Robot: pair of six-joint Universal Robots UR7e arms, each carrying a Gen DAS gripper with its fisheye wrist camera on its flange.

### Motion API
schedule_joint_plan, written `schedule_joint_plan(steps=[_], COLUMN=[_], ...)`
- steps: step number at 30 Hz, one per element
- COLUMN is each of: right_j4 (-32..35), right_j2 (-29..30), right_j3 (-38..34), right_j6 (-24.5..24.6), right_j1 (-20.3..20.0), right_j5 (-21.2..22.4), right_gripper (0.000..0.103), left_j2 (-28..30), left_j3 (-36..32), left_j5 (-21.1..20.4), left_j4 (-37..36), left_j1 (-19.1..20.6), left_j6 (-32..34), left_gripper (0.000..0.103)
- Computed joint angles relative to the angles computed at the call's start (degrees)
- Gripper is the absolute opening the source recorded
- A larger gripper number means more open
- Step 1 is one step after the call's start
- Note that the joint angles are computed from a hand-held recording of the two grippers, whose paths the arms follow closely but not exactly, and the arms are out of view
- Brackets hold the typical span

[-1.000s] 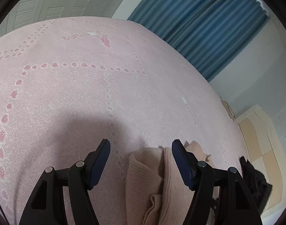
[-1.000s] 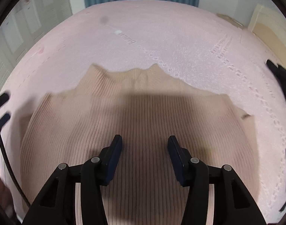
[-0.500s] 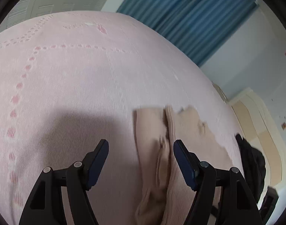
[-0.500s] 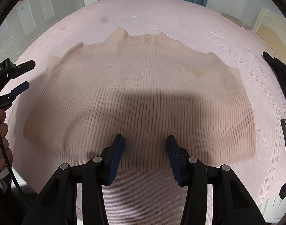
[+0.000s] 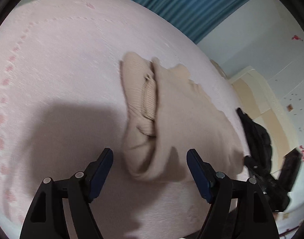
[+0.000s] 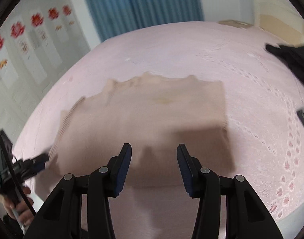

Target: Fold small clothes

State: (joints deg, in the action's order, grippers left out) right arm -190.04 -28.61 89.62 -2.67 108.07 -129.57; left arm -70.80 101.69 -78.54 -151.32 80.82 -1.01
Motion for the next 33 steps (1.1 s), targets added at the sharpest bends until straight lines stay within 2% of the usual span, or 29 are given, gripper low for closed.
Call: schedule_joint_plan(steps=[5, 10, 14, 15, 17, 19, 21, 23, 24, 28, 33], right_j4=[-2.66, -7.42, -9.02, -9.72, -11.28, -13.53, -20.6, -23.62, -23.11, -20.69, -21.98], right_j2=[-1.27, -2.32, -4.36, -4.51, -5.37, -6.24, -6.26, -7.05, -7.64, -10.29, -13.82], right_j3=[1.91, 3.48, 5.9, 6.08, 7.45, 8.91, 10.24, 11.27, 11.53, 13.1, 17.38], right_j6=[3.46, 3.04, 4.13, 3.94, 3.58, 3.57, 1.84, -0.13, -0.46, -2.76, -6.62], right_j1=[-2.73, -3.68, -4.43, -4.39, -4.39, -4.49, -4.11, -4.03, -4.05, -4.34, -4.33], right_j5=[1.11, 2.59, 4.16, 3.26, 2.31, 2.83, 2.53, 2.94, 2.85, 1.0, -2.38], right_gripper=[0.047, 0.047, 0.047, 0.047, 0.047, 0.047, 0.047, 0.047, 0.047, 0.047, 0.047], left_j2=[3.67, 7.07, 8.19, 8.25, 7.88, 7.53, 7.52, 7.63, 7.72, 8.02, 12.72], left_j3=[-3.98, -6.69, -7.12, -7.07, -6.43, -5.62, -5.75, -6.29, -6.35, -7.06, -9.79], left_j5=[-3.82, -1.52, 0.27, 0.2, 2.57, 8.71, 12.76, 15.6, 18.02, 21.5, 29.91], left_j4=[0.08, -1.17, -2.27, -2.92, -3.58, -4.13, -3.36, -2.12, -2.27, -0.98, 4.03], left_j1=[1.22, 0.4, -0.01, -0.04, -1.17, -4.31, -7.09, -9.25, -11.11, -15.94, -23.08], left_j6=[-3.54, -5.94, -10.09, -11.88, -12.67, -11.86, -12.84, -14.65, -16.04, -15.41, -16.01], left_gripper=[0.073, 0.061, 0.026, 0.025, 0.023, 0.023, 0.023, 0.022, 0.022, 0.021, 0.021])
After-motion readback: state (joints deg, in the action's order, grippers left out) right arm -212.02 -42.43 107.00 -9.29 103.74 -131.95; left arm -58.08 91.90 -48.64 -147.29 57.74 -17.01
